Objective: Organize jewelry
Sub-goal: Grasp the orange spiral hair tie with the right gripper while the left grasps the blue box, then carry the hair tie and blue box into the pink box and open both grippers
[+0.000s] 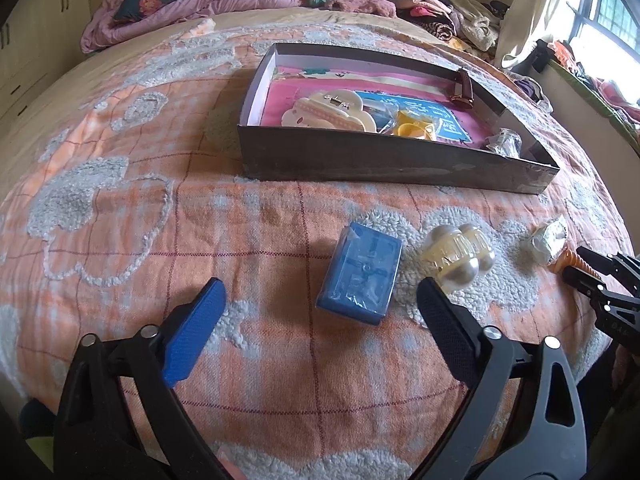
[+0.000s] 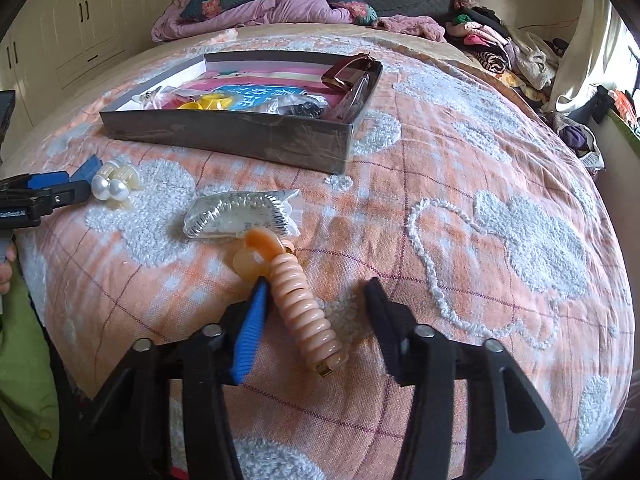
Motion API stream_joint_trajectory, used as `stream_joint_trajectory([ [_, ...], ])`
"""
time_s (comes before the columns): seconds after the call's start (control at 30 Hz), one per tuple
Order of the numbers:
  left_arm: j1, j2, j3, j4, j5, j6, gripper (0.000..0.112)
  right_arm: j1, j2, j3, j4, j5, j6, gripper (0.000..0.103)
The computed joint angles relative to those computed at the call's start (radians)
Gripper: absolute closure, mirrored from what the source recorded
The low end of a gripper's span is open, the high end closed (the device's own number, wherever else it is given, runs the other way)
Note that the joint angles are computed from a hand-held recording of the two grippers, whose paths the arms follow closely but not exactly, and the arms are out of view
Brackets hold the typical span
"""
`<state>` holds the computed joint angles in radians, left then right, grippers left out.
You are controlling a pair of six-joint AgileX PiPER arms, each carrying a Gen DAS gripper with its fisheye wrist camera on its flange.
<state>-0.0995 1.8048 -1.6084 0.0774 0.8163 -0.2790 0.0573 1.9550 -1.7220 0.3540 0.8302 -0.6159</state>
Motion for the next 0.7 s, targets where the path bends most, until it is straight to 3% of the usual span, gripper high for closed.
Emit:
stream_joint_trajectory([
  [0.17,0.000,0.011,-0.017,-0.016,0.004,0.022,0.044,-0.020,0.000,-0.016,0.050,0.044,-0.008,0.083],
  [0.33,0.018,0.011,-0.011,-0.097,-0.010,0.093,0.085,-0.046,-0.008,-0.021,0.106,0.093,-0.007,0.086],
  [0.53,0.029,-0.036,0.007,-0.104,-0.029,0.098,0.086,-0.077,-0.052,-0.003,0.182,0.124,-0.029,0.086],
  [0.7,0.056,-0.041,-0.061,-0.109,-0.019,0.103,0.086,-0.103,-0.036,-0.082,0.270,0.177,-0.024,0.086],
])
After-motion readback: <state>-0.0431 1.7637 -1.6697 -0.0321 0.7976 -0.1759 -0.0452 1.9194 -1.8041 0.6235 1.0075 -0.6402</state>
